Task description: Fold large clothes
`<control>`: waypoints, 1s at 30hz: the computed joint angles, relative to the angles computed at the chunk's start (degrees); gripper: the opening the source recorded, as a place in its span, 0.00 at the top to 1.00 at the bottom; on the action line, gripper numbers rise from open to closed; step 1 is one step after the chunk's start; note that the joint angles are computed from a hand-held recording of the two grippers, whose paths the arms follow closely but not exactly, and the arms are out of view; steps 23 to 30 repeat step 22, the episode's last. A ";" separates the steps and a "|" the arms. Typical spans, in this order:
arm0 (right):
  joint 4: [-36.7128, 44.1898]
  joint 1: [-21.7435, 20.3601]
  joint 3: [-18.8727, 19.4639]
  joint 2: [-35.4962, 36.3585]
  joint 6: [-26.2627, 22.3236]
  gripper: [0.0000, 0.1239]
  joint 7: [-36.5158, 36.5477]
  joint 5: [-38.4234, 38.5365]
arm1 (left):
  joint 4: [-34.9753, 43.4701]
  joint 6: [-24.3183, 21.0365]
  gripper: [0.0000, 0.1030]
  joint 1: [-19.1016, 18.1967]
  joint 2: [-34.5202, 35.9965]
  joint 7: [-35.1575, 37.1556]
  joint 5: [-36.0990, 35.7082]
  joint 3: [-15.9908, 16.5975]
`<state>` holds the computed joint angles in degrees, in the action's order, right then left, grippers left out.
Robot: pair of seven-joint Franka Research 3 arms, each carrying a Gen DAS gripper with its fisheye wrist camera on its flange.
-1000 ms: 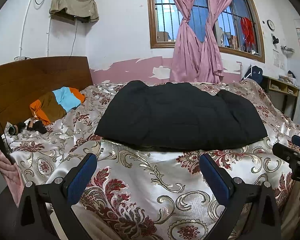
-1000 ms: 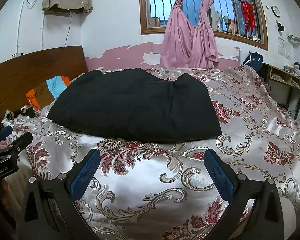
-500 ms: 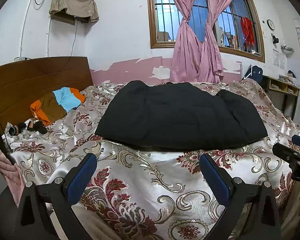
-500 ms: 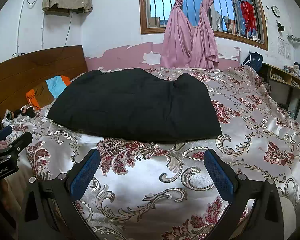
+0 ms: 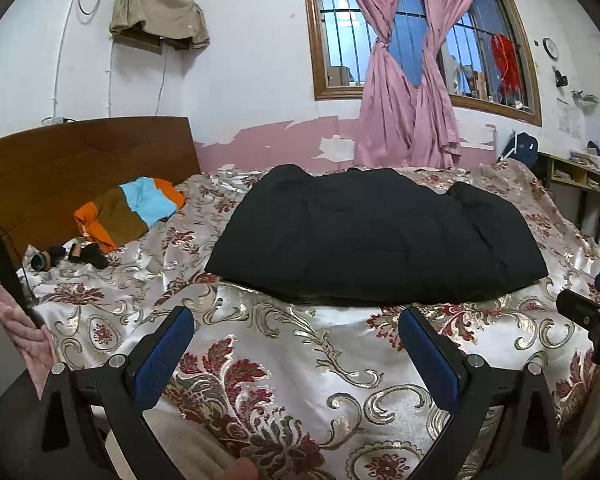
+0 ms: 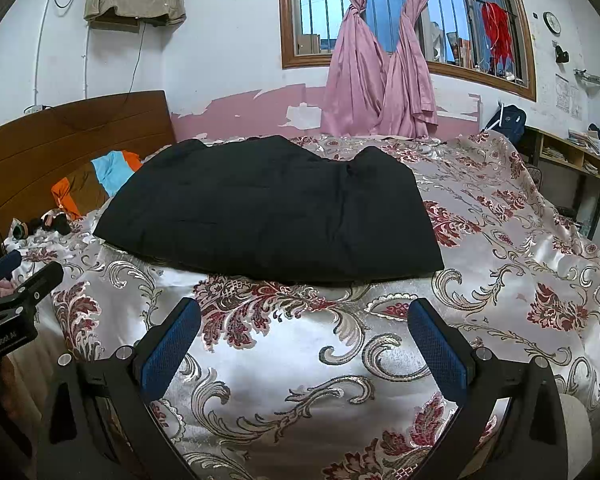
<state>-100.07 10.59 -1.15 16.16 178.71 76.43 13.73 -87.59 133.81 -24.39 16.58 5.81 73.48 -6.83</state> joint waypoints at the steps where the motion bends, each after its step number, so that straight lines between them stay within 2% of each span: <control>1: 0.05 -0.08 0.07 -0.01 -0.14 0.18 -0.09 0.06 | 0.10 0.10 0.00 0.03 0.06 0.08 -0.03 0.01; 30: -0.08 -0.68 0.67 -0.15 -0.32 0.18 -1.00 0.50 | 0.03 -0.50 0.00 -0.02 0.06 0.76 0.37 -0.05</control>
